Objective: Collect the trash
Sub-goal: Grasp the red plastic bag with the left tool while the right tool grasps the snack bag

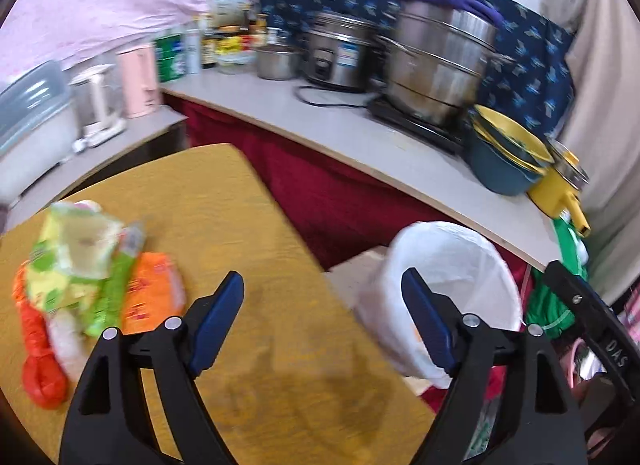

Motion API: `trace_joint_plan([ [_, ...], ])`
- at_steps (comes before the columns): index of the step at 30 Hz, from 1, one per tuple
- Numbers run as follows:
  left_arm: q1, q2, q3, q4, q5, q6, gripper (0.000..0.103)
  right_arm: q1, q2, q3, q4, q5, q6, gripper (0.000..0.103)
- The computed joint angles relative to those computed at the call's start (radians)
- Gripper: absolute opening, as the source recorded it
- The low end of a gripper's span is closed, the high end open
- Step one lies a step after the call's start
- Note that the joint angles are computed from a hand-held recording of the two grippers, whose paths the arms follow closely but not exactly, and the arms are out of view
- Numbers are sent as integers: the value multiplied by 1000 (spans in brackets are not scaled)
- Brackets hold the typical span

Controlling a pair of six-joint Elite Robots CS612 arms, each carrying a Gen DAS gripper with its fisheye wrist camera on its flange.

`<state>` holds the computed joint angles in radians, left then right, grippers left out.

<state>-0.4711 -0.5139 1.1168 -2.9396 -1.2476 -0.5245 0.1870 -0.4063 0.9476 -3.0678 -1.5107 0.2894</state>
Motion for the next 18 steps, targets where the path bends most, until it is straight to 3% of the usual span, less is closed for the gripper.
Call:
trace_joint_plan([
  [8,27,-106,199,-27,120,-115,86,52,2,-26,1,83,-62,85],
  [18,66,-204,387,-38,200,-211,91,120,26,-100,56,172,-112,85],
])
